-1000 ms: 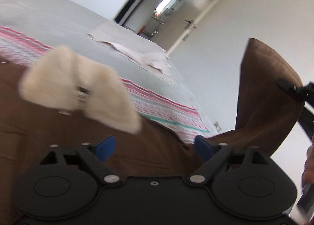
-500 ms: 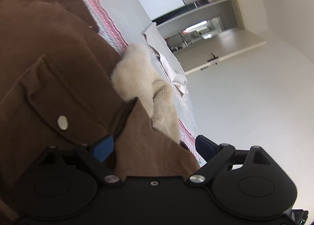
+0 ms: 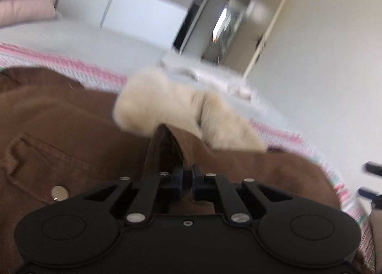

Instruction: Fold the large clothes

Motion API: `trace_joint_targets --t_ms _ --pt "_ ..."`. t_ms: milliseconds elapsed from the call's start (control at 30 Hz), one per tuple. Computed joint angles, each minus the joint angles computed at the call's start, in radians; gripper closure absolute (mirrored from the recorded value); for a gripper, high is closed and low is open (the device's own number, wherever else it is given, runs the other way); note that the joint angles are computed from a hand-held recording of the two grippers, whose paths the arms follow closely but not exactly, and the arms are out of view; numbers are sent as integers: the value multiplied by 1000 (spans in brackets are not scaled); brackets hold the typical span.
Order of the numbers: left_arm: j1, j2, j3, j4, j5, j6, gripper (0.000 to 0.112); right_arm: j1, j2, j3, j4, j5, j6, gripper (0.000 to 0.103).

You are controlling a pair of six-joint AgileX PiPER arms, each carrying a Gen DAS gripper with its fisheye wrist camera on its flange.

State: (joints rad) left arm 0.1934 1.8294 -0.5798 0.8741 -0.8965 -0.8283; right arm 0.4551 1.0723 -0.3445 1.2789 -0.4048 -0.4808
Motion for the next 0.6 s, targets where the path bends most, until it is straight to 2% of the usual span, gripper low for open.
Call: trace_joint_targets --t_ms 67,100,200,267,300,333,367,400,433,467,500,533,567,600 --pt "57 -64 61 5 -93 7 105 -73 86 -21 -200 24 164 15" --pt "81 -101 82 23 -105 -7 105 -112 138 -42 -300 37 246 15" --pt "68 -103 61 35 -29 -5 105 -220 312 -140 -600 99 528 18" --pt "33 -36 14 9 41 -6 105 -270 422 -215 -745 130 690 34" --pt "33 -4 -9 17 55 -27 105 -282 466 -252 -758 148 711 57" --pt "43 13 -24 41 55 -61 105 -279 506 -271 -737 129 692 83" --pt "68 13 -13 62 16 -73 105 -252 523 -266 -702 70 633 87" --pt "78 6 4 42 -20 -46 105 -201 524 -245 -643 -30 535 92" --pt "71 -16 30 -1 -38 6 105 -165 504 -220 -618 -95 457 92" --pt "52 -28 41 -37 -25 51 105 -148 513 -223 -556 -120 364 92" --pt "30 -22 27 -34 18 56 105 -148 545 -251 -469 -105 265 92" --pt "-7 -16 0 -34 102 46 104 -162 565 -277 -402 -59 191 86" --pt "-50 5 -25 -67 178 68 99 -162 557 -273 -362 -52 157 79" --pt "-59 7 -37 -66 214 51 98 -145 535 -257 -301 -78 127 62"
